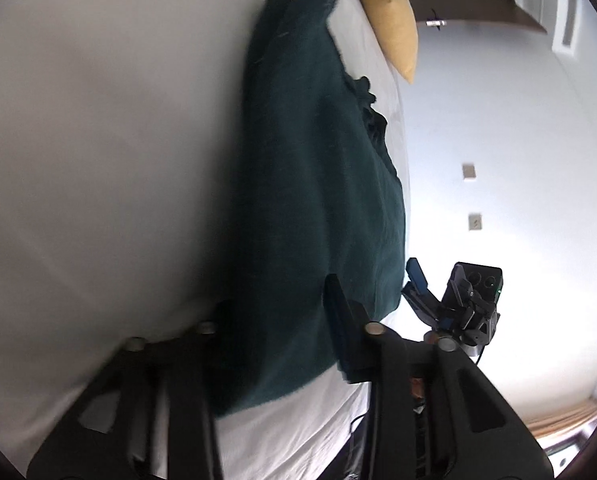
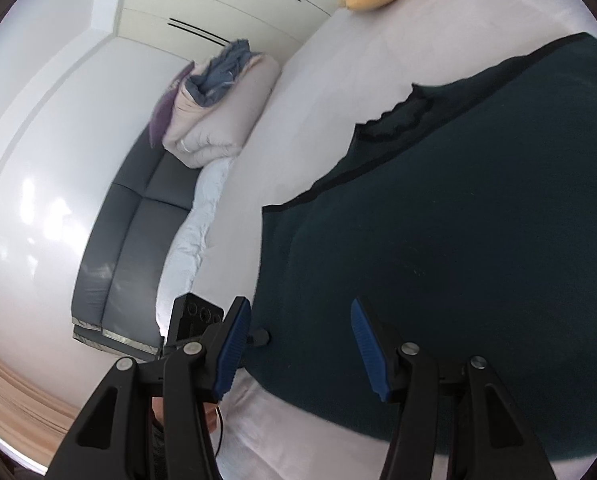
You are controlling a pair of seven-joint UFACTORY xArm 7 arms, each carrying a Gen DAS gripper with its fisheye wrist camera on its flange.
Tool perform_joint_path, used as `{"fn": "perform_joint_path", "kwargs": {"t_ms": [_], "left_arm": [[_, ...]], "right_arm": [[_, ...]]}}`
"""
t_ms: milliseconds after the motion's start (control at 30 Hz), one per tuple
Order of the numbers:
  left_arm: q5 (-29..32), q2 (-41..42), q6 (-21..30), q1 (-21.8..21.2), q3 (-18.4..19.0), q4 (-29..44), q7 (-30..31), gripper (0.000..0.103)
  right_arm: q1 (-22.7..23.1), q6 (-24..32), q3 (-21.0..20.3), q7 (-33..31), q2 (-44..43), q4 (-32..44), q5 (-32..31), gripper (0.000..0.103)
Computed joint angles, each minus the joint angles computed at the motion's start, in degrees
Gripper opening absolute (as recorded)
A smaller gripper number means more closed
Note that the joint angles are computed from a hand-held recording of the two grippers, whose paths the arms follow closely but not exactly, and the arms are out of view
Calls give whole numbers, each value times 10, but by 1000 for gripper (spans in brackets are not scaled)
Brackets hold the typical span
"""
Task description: Fold small clothes
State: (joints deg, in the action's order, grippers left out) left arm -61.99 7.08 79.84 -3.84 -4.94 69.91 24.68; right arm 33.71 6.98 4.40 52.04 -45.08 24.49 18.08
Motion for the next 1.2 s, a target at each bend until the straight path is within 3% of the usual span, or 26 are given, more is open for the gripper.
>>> {"fn": "perform_joint_path", "kwargs": {"t_ms": [133,233,433,567,667,700,733,800,900,1000,1100,1200], "left_arm": [[-31,-19,-28,-2,1,-34,10,19],[-36,-32,-46,-8,2,-44,13,17],[-38,-54,-76,-23,2,-40,6,15],[-11,-76,-94,-41,-2,-16,-7,15],[19,-83,-115,-67,-15,20,-30,15],[32,-82,-125,-79,-22,36,-39,15],[53,-80,-137,-93,-31,56,-49,15],[105,-71,-159,-125,-53,98,-68,15],[187,-45,-188,-178,-86,152,-89,15],[247,-5,-213,-230,-113,192,-115,15],[315,45,-233,-281,-132,222,-143,15],[362,48,-264,-309,-136,197,-158,15]], "right_arm": [[36,-6,-48,-28,43,17,16,57],[52,32,-75,-42,68,29,30,55],[153,-57,-157,-124,56,-14,118,54],[174,-94,-171,-127,48,-40,118,38],[221,-140,-216,-119,21,-73,110,19],[234,-150,-231,-112,2,-83,108,21],[222,-148,-224,-101,-14,-90,105,27],[144,-145,-164,-80,-67,-111,94,62],[62,-109,-136,-63,-160,-135,73,81],[8,-12,-168,-75,-255,-151,39,83],[6,-1,-212,-103,-311,-178,63,83],[-38,44,-223,-114,-342,-187,72,83]]}}
